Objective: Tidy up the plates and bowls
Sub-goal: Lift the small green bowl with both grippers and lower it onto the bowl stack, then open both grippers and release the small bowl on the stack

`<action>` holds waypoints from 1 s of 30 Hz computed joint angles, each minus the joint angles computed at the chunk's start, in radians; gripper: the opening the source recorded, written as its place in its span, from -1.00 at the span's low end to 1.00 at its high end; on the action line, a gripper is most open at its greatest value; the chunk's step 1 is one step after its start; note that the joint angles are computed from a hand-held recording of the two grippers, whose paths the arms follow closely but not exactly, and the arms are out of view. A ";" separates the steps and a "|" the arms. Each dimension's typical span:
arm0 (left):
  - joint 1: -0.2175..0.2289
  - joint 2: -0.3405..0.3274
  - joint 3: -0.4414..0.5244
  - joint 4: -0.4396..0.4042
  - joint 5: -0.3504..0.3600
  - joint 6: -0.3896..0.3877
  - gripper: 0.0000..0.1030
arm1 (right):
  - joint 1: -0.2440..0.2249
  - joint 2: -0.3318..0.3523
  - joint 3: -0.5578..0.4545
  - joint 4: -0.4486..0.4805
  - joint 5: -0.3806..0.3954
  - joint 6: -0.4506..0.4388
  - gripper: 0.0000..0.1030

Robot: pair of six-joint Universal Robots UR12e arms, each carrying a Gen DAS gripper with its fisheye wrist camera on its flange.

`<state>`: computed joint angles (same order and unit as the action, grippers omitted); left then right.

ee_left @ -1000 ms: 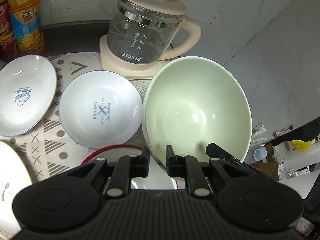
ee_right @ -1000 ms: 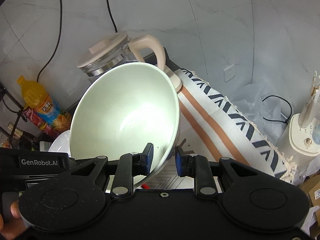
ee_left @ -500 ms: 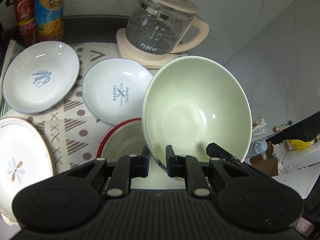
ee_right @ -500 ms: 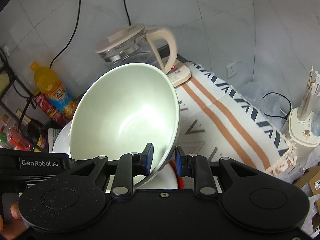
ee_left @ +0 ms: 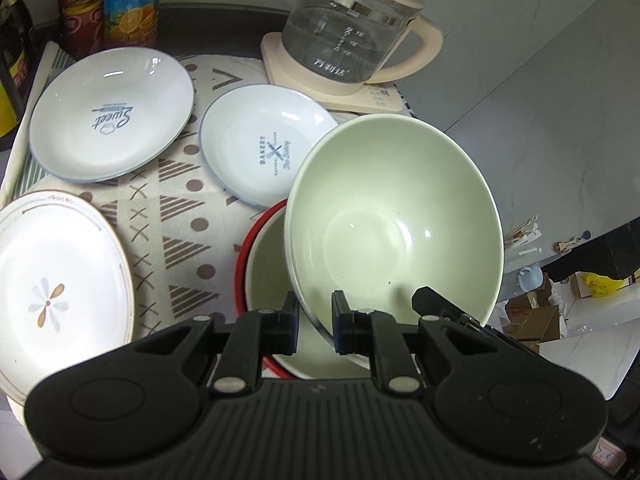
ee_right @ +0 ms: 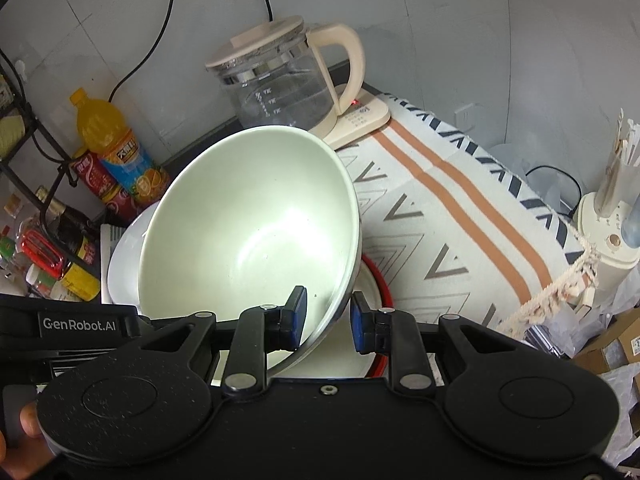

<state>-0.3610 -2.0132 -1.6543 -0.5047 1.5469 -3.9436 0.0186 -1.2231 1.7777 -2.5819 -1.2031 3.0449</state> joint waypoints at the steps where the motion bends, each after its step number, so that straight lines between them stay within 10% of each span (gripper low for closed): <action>1: 0.001 0.001 -0.003 -0.001 -0.002 -0.001 -0.72 | 0.001 -0.001 0.002 0.003 -0.002 0.000 -0.55; 22: 0.020 -0.018 0.013 -0.079 -0.049 0.005 -0.64 | 0.025 0.027 -0.030 0.113 -0.059 -0.019 -0.53; 30: 0.016 0.005 -0.004 -0.054 0.013 0.015 -0.10 | 0.022 0.014 -0.029 0.121 -0.052 -0.004 -0.37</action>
<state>-0.3454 -2.0083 -1.6581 -0.5586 1.5602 -3.9285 0.0406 -1.2091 1.7489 -2.4605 -1.2555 3.0408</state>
